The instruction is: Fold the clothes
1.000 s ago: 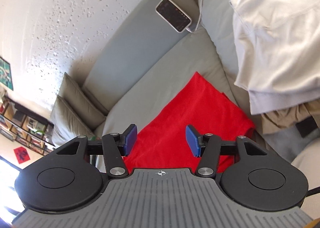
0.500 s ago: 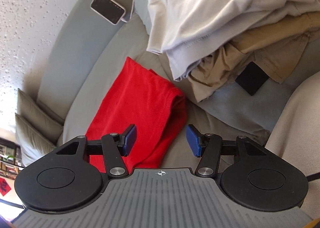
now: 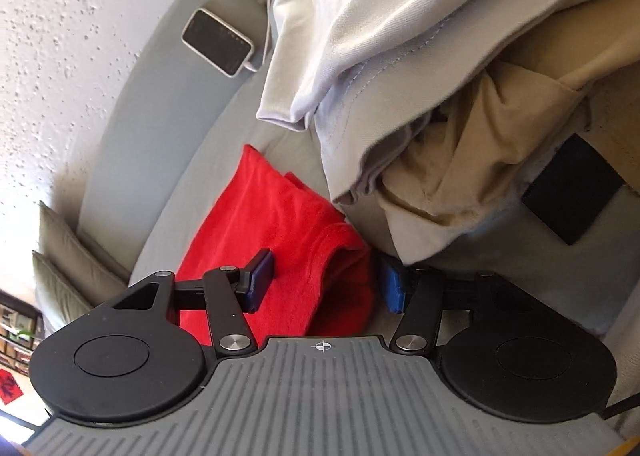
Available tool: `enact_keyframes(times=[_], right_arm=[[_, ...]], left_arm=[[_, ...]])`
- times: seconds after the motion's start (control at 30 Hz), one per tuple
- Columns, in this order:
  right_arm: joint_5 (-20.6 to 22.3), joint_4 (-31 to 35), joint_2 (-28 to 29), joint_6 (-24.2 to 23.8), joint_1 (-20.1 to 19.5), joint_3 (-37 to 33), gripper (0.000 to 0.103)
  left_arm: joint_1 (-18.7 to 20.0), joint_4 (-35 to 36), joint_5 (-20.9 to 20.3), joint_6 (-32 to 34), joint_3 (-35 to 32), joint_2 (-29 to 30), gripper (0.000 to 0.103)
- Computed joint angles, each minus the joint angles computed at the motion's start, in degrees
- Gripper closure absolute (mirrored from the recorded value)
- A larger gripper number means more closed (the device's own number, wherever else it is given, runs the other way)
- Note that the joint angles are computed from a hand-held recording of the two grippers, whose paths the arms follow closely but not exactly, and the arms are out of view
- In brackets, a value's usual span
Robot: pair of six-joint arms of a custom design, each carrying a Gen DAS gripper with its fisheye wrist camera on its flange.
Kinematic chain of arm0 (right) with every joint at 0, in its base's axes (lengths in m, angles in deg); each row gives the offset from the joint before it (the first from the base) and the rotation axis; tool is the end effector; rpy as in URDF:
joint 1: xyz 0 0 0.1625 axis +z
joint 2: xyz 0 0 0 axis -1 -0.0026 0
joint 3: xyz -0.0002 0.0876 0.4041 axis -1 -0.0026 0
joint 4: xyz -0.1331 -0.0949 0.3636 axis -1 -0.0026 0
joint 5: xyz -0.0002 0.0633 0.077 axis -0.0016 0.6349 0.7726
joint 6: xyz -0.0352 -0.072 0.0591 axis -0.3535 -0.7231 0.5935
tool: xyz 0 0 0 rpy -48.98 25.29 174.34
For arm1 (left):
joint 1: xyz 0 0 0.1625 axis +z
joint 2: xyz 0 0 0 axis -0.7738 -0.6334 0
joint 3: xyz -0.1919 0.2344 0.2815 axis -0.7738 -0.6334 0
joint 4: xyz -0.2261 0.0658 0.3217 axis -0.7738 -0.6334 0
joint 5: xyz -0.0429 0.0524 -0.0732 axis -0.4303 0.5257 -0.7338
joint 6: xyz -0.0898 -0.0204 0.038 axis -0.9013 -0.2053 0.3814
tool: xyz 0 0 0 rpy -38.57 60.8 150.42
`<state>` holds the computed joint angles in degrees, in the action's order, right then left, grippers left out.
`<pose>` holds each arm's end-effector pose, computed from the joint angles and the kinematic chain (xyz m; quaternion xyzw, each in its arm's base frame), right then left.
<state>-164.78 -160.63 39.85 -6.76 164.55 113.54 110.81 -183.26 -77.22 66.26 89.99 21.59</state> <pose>-0.0683 -0.7180 0.1655 -0.2073 -0.8497 0.4798 0.0691 -0.1860 -0.7373 -0.0066 0.1069 0.8940 -0.3035 0.3117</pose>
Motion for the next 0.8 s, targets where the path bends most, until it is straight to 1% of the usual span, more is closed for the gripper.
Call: enact_keyframes(times=[0.1, 0.17, 0.2, 0.23, 0.3, 0.33, 0.37, 0.47, 0.53, 0.57, 0.63, 0.73, 0.8], right_arm=[[0.04, -3.58, 2.08, -0.98, 0.06, -1.19, 0.045], [0.09, -4.50, 2.21, -1.68, 0.20, -0.89, 0.051], [0.70, -4.87, 2.09, -1.63, 0.09, -0.54, 0.058], [2.17, -5.09, 1.75, -0.30, -0.33, 0.00, 0.067], [5.82, -5.00, 1.22, 2.99, -1.30, 0.61, 0.081], [6.68, -4.67, 1.00, 4.67, -1.47, 0.67, 0.084], [6.70, -4.84, 0.92, 5.20, -1.32, 0.67, 0.084], [3.62, -4.40, 0.78, 3.96, 0.35, 0.17, 0.085], [-0.83, -3.36, 1.11, 0.84, 2.38, -1.08, 0.085], [-3.32, -3.18, 1.57, -2.24, 3.67, -2.06, 0.085], [-7.75, -2.68, 2.53, -8.64, 6.21, -4.17, 0.086], [-11.72, -1.52, 3.98, -17.38, 9.72, -7.59, 0.086], [-12.80, -0.60, 5.46, -22.68, 12.15, -10.11, 0.086]], left_arm=[[0.07, -0.30, -0.35, 0.55, 0.22, -0.10, 0.033], [0.16, -0.51, -0.80, 0.90, 0.55, -0.34, 0.033], [0.20, -0.65, -1.01, 1.08, 0.72, -0.44, 0.033], [0.22, -0.79, -1.20, 1.35, 0.88, -0.53, 0.033], [0.23, -0.99, -1.42, 2.23, 1.20, -0.68, 0.033], [0.23, -1.08, -1.52, 2.72, 1.35, -0.74, 0.033], [0.24, -1.15, -1.69, 3.10, 1.52, -0.84, 0.033], [0.44, -0.53, -2.64, 2.80, 1.84, -1.49, 0.034], [0.44, 0.62, -3.28, 1.78, 1.93, -2.26, 0.037], [0.33, 0.72, -4.00, 0.99, 2.43, -3.15, 0.040], [0.09, 0.07, -5.31, -0.09, 3.57, -4.92, 0.041], [-0.64, -6.84, -5.35, 2.16, 6.61, -7.95, 0.040], [-0.81, -11.41, -4.59, 3.07, 8.74, -10.15, 0.036]])
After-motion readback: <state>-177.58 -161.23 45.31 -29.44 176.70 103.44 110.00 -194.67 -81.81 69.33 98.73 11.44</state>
